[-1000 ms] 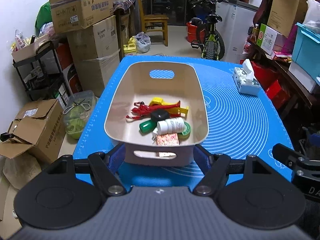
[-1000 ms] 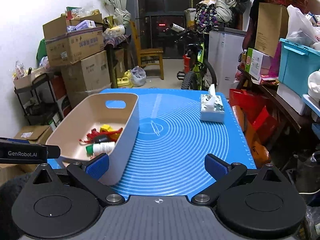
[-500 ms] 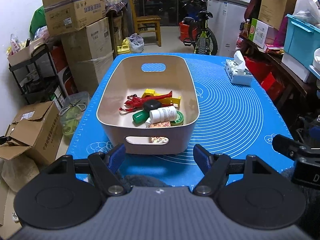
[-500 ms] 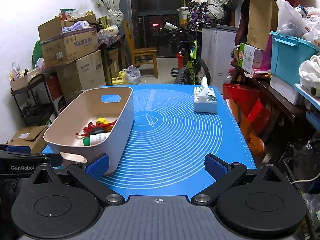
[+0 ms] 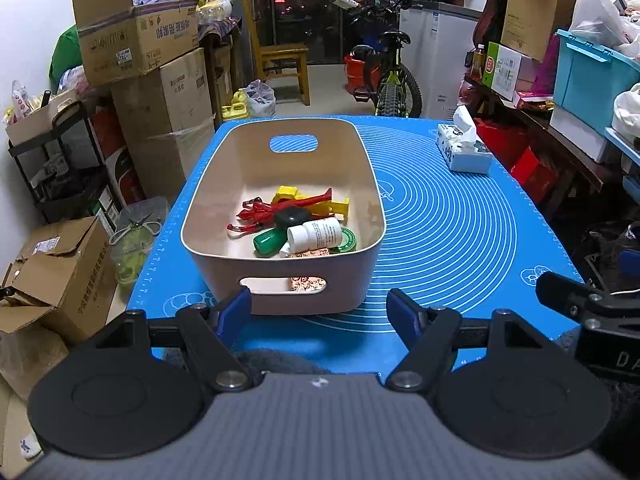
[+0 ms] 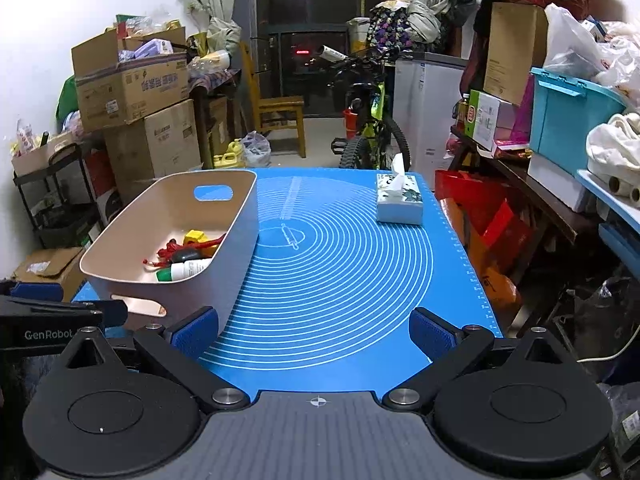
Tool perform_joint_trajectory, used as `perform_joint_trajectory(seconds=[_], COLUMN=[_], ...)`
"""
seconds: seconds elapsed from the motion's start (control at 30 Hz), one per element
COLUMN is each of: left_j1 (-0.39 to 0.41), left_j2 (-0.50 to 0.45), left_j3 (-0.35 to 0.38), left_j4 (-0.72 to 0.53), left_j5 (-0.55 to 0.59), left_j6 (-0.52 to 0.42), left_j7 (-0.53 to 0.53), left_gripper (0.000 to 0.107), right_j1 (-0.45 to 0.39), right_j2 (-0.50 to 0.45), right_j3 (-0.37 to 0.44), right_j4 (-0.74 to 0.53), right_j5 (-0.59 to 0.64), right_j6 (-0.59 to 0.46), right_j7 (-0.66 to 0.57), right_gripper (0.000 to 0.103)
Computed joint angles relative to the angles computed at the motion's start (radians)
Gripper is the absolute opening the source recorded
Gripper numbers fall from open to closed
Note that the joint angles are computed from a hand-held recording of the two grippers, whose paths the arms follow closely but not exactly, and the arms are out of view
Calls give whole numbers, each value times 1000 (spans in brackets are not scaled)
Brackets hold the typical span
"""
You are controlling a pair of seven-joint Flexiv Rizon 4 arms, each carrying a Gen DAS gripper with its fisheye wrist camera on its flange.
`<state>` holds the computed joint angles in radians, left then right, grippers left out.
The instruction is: Organize rigid objects
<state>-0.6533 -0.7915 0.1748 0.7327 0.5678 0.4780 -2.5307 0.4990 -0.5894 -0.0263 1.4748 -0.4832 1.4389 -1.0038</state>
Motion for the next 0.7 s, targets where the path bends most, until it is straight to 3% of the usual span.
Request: perform_joint_trajectory(seconds=[0.7], left_j1=[3], left_j2=[2], left_j3=[-4], left_j4=[3], left_j5=[-7], left_j6=[0], left_j7=[2], left_gripper=[75], right_j1=[3], right_j2=[1], right_j3=[-3], right_j4=[4], right_j5=[0], right_j6=[2], right_j7=[1], right_gripper=[101])
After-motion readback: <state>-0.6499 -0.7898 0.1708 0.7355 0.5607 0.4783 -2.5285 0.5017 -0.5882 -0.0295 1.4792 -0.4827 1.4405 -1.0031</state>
